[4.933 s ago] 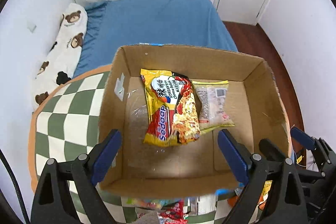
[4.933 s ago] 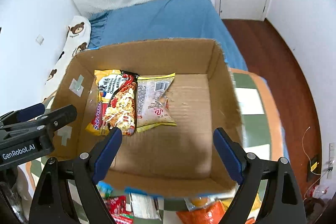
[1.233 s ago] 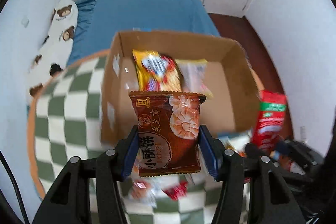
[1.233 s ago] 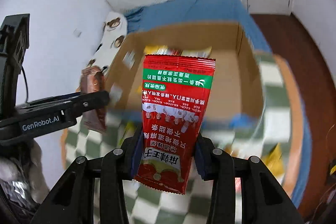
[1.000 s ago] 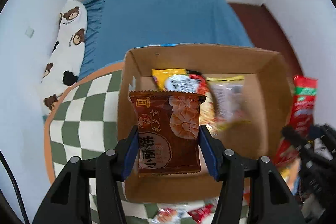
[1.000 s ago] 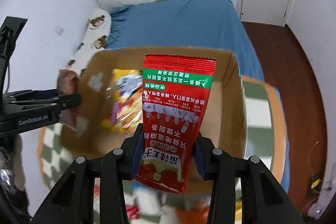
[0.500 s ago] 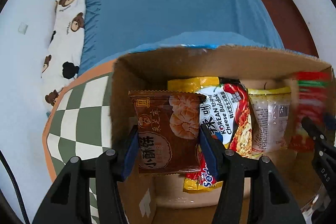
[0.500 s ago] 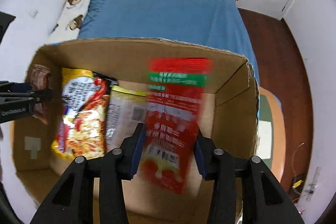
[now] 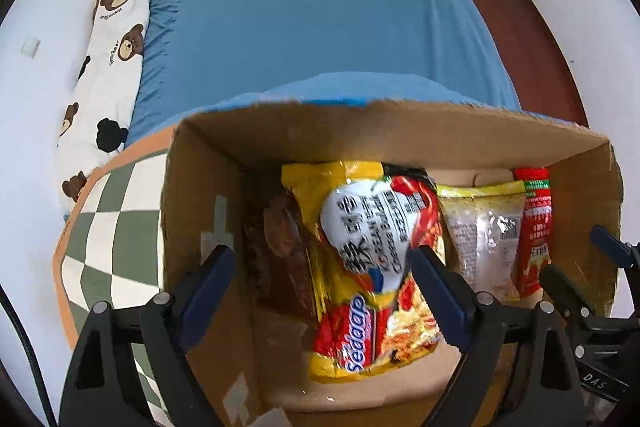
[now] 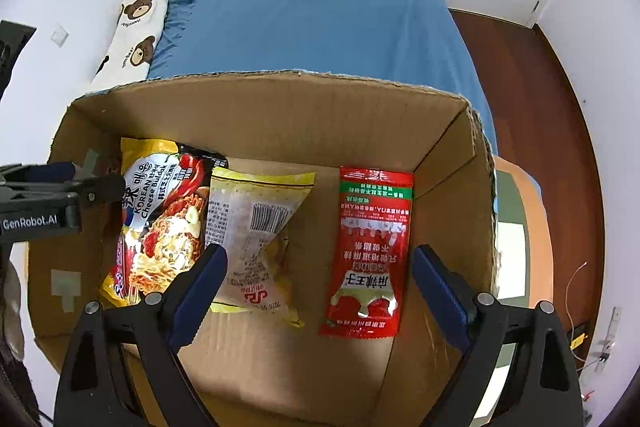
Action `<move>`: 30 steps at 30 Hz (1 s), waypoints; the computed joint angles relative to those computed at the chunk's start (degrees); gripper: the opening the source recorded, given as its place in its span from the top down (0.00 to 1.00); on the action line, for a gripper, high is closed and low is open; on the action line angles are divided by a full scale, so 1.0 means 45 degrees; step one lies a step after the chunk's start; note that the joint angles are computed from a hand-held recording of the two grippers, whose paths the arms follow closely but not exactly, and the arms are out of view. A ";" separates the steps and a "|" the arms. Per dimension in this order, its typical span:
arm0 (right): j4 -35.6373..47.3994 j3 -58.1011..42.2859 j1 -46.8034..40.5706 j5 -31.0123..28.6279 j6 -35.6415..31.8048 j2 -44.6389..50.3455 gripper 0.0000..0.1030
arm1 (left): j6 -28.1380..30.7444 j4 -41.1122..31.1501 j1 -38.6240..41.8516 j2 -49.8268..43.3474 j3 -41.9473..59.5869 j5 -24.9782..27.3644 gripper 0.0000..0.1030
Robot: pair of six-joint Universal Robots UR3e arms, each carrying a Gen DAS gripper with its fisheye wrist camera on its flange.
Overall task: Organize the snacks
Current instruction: 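Carry both packets into the box and release them beside the noodle pack, then grasp the white cookie packet with the left tool while the right grasps the white wafer bar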
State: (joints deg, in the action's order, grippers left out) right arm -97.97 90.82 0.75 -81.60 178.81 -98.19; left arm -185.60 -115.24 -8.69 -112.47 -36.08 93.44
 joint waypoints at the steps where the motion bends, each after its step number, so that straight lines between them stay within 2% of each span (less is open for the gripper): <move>1: 0.0046 0.0119 -0.0076 0.0036 0.0030 -0.0192 0.07 | -0.0086 0.0250 -0.0102 0.0312 -0.0429 0.0009 0.12; 6: 0.0295 0.0751 -0.0110 -0.0073 0.0333 -0.1430 0.07 | -0.0379 0.1461 -0.0603 0.2065 -0.2650 0.0095 0.12; 12: 0.1124 0.1347 -0.0394 0.0054 0.0558 -0.3458 0.07 | -0.1020 0.2348 -0.1027 0.3928 -0.4198 0.0028 0.12; 24: 0.3973 -0.0660 0.0285 -0.0897 0.1315 -0.6648 0.08 | -0.2564 0.2045 -0.3423 0.6497 -0.4032 0.1319 0.12; 28: 0.4813 -0.1510 0.1507 -0.1732 0.2337 -0.7176 0.08 | -0.3331 0.1488 -0.4618 0.7202 -0.3815 0.1890 0.12; 30: 0.5137 -0.1977 0.2839 -0.2523 0.3484 -0.7213 0.08 | -0.3849 0.1143 -0.5362 0.7361 -0.3514 0.2441 0.12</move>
